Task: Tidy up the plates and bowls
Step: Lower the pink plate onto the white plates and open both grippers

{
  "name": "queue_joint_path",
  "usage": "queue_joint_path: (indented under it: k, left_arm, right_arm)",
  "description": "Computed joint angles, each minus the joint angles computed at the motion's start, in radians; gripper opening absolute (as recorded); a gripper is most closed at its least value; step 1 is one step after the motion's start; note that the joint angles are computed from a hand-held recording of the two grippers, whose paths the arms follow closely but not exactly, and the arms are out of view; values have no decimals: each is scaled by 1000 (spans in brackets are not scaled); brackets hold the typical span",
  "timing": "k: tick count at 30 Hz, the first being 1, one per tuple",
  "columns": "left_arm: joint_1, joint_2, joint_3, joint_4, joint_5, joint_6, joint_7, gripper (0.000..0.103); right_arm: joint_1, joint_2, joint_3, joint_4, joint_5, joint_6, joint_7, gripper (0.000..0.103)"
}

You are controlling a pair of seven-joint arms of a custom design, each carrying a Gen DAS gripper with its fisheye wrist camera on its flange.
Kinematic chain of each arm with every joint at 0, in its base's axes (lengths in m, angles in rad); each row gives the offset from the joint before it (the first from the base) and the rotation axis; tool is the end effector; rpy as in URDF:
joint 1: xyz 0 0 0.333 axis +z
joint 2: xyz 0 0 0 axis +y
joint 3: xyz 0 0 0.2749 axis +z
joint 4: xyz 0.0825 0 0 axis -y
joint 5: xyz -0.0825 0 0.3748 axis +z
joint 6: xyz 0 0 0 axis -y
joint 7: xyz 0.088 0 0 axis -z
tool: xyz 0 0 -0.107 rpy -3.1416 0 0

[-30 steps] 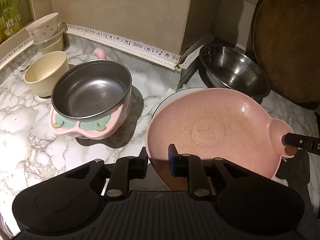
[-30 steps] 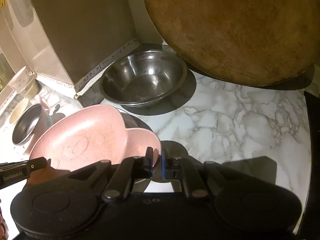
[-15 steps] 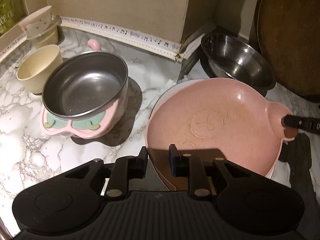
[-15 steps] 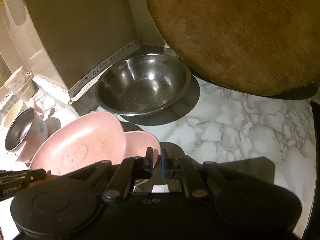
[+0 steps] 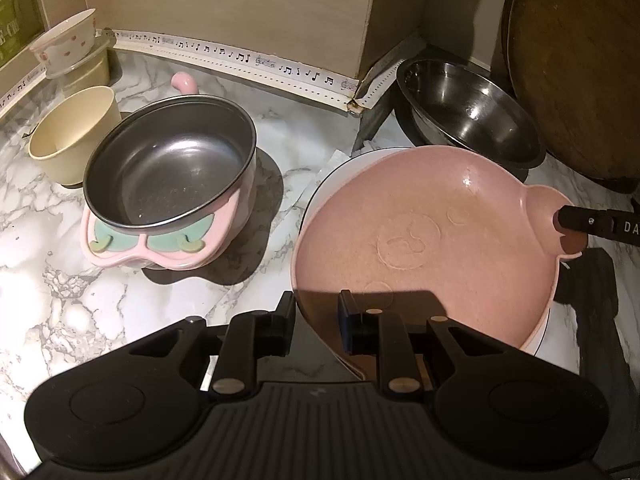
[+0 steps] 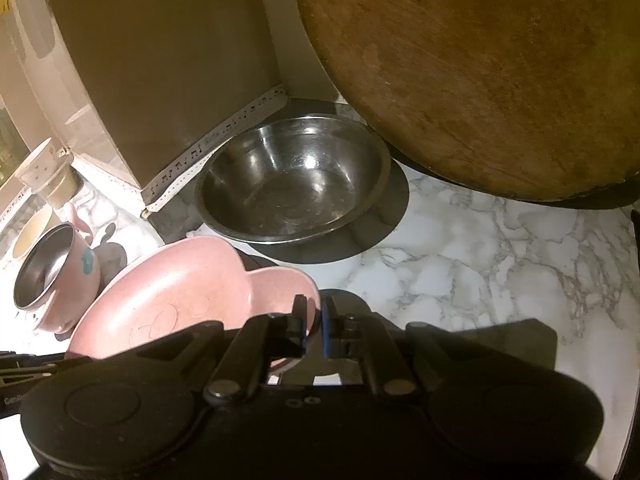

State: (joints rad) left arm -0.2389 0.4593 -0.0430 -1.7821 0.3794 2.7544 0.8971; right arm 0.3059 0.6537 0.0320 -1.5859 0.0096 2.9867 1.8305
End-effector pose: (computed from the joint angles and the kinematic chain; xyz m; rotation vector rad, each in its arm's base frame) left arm 0.6383 -0.1978 0.3228 -2.0093 1.8424 -0.5865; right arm 0.6764 0.2323 0.3148 -1.7707 1.6758 -0.4232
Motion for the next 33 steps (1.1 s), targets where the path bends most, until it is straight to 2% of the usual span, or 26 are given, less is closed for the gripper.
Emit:
queue_joint_path:
  k: [4, 7, 8, 9, 11, 17, 25, 30, 33]
  left_arm:
    - [1, -24, 8, -30, 10, 21, -20, 23]
    - [26, -37, -12, -58, -24, 52, 5, 31]
    - [35, -41, -21, -68, -40, 63, 17, 36]
    - [41, -47, -26, -81, -53, 77, 24, 45]
    - [37, -56, -22, -98, -59, 99, 27, 54]
    - [40, -76, -28, -131, -83, 140, 59, 62]
    - [37, -76, -28, -143, -109, 157, 98, 62]
    - [26, -65, -16, -135, -104, 156, 98, 62]
    - [22, -64, -13, -137, -101, 161, 99, 62]
  right_arm:
    - [-10, 2, 13, -1, 7, 8, -13, 8]
    - [-12, 7, 18, 2, 15, 11, -15, 8]
    - [-14, 8, 20, 3, 18, 14, -16, 8]
    - [-17, 10, 24, 5, 22, 17, -18, 8]
    - [-22, 19, 30, 15, 26, 17, -25, 8]
    - [-3, 3, 5, 1, 13, 9, -22, 8]
    - [-18, -56, 12, -96, 30, 21, -2, 8]
    - [-43, -68, 46, -119, 59, 17, -7, 22]
    - [-26, -73, 28, -123, 58, 9, 12, 25]
